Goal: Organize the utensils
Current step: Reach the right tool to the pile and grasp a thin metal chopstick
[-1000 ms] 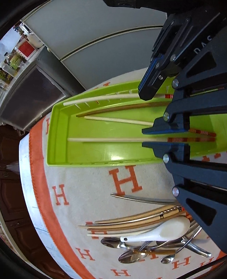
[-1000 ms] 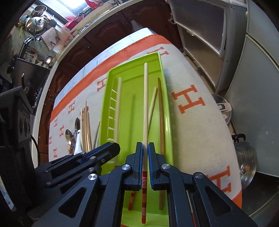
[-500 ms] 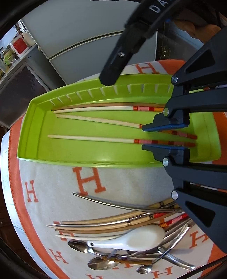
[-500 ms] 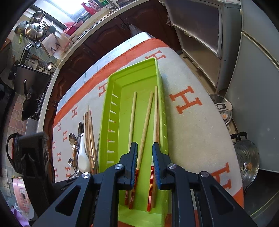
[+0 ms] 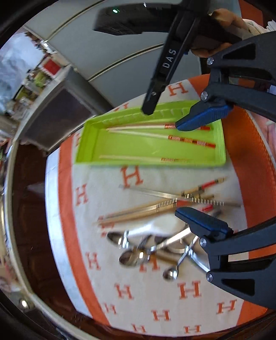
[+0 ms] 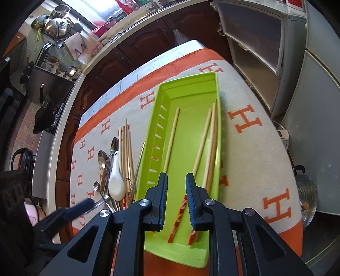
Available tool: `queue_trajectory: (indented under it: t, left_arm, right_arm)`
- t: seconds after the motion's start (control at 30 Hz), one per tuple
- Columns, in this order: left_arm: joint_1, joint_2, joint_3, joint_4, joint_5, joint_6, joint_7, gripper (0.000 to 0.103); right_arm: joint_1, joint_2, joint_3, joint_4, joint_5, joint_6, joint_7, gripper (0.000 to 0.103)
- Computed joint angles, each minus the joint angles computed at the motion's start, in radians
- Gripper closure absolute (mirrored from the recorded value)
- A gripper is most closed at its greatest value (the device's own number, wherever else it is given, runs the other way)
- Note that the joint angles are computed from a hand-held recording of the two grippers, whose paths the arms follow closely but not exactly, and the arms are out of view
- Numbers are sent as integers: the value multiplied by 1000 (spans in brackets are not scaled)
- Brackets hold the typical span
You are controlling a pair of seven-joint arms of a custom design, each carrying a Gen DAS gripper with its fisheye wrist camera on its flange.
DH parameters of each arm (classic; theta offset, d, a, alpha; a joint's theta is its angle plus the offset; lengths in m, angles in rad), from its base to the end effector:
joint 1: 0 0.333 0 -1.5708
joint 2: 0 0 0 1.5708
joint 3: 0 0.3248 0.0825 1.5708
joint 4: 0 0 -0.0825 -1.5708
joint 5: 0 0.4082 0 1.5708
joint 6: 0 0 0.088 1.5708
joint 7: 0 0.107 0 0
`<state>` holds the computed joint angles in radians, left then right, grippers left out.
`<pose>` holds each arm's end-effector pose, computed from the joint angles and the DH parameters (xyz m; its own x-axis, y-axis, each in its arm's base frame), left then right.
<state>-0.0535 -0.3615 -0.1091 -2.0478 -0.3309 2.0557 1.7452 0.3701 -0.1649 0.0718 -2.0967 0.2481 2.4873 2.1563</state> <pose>0.4884 -0.1060 0.6339 -0.2723 -0.9361 0.2227 -0.9070 0.1724 -0.3842 0.5152 0.2447 0.5551 -0.1847 -0.8675 -0.4618 -0.8871 0.3494 -0.3016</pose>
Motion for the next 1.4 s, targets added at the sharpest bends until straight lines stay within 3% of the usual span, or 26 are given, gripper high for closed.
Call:
queue_trajectory:
  t: [0.2,0.43,0.63,0.9,1.2,1.4]
  left_arm:
    - [64,-58,41,-66,44,125,42,31]
    - [128,-44,59,-52,105,82,16,31]
    - [138,-50,56,-74,123,108,32,31]
    - [139,-28,63,-72,115,125,50,31]
    - [151,13,75,-51,88,95,56,31]
    - [162,41,84,-33,64,65,50,31]
  right_arm:
    - [21,30,6,34,60,-28,-54,85]
    - [48,100,34,128,125,-69,-135,85]
    - [44,215,58,251,180,-119,-122,85]
    - [34,383,83,436,93,-255,27,85]
    - [49,478,95,527,14,-268,123,85]
    - [82,542,81,640,-117,-378,213,85]
